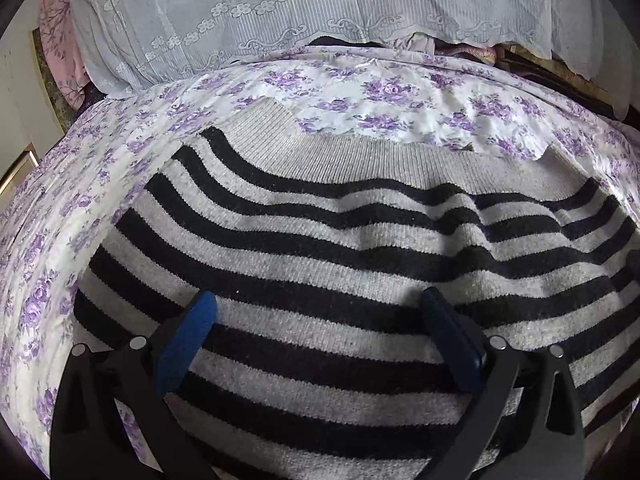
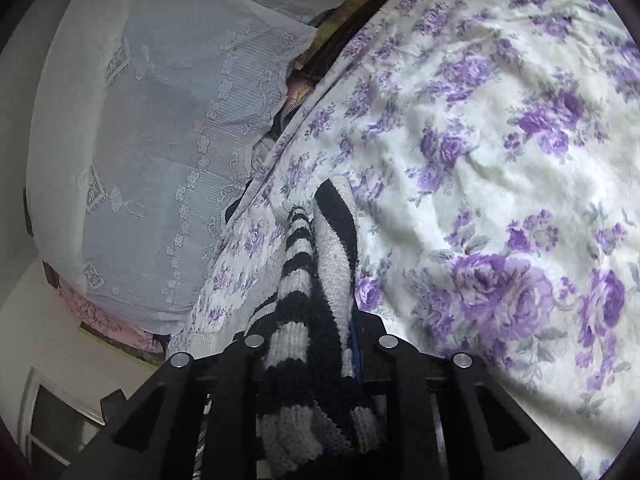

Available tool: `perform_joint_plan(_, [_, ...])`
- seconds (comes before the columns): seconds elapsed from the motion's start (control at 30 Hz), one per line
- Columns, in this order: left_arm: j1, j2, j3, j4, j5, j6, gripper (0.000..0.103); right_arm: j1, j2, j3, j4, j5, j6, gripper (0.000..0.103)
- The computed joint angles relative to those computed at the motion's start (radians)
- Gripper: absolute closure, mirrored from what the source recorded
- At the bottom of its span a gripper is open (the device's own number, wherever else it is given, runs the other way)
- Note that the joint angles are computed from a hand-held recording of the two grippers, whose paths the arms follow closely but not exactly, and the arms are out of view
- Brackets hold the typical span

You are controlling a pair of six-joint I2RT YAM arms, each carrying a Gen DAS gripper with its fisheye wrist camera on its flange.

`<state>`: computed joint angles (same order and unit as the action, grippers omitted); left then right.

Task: Fold small clothes
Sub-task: 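Lift the held side and fold it over toward the left gripper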

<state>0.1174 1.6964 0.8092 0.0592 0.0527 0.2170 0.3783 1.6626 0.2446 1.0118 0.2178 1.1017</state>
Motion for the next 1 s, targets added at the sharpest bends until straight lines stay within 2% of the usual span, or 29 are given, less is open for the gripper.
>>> perform_joint_plan(0.07, [-0.012,-0.019,0.015,-0.032,-0.016,0.006,0.011,0.009,-0.015,0.009,-0.035,0.019,-0.011,0.081])
perform_joint_plan(0.13, [-0.026,-0.039,0.029,-0.051,-0.032,0.002,0.013,0.006,-0.015,0.008,-0.030,0.022,-0.003,0.081])
perform_joint_plan(0.23, [-0.074,0.000,0.056,-0.028,-0.137,0.003,0.012,0.008,-0.011,0.004,-0.011,0.029,0.002,0.081])
perform_joint_plan(0.27, [-0.091,0.035,0.062,-0.009,-0.164,0.012,0.010,0.012,-0.017,0.005,-0.020,0.037,-0.006,0.081])
perform_joint_plan(0.3, [-0.106,0.053,0.031,0.071,-0.200,0.019,0.005,0.018,-0.023,0.004,-0.024,0.046,-0.012,0.081])
perform_joint_plan(0.33, [-0.116,0.050,-0.001,0.132,-0.227,0.025,0.004,0.022,-0.029,0.005,-0.029,0.051,-0.018,0.081])
perform_joint_plan(0.37, [-0.122,0.043,-0.005,0.136,-0.239,0.034,0.004,0.028,-0.039,0.008,-0.042,0.059,-0.026,0.081])
perform_joint_plan(0.43, [-0.106,0.019,-0.014,0.126,-0.201,0.038,0.007,0.045,-0.068,0.017,-0.082,0.083,-0.050,0.082])
perform_joint_plan(0.53, [-0.037,-0.050,-0.007,0.016,-0.015,-0.006,0.008,0.080,-0.111,0.020,-0.114,0.120,-0.078,0.082])
perform_joint_plan(0.6, [-0.039,-0.093,0.010,-0.045,0.041,-0.032,0.008,0.112,-0.142,0.035,-0.158,0.162,-0.111,0.082])
perform_joint_plan(0.7, [-0.114,-0.120,0.031,-0.086,0.015,-0.035,0.008,0.157,-0.174,0.066,-0.228,0.227,-0.161,0.082])
perform_joint_plan(0.87, [-0.283,-0.040,0.115,-0.141,-0.128,-0.088,0.008,0.169,-0.197,0.074,-0.254,0.238,-0.186,0.082])
perform_joint_plan(1.0, [-0.334,-0.035,0.101,-0.108,-0.148,-0.099,0.008,0.175,-0.193,0.089,-0.271,0.234,-0.188,0.081])
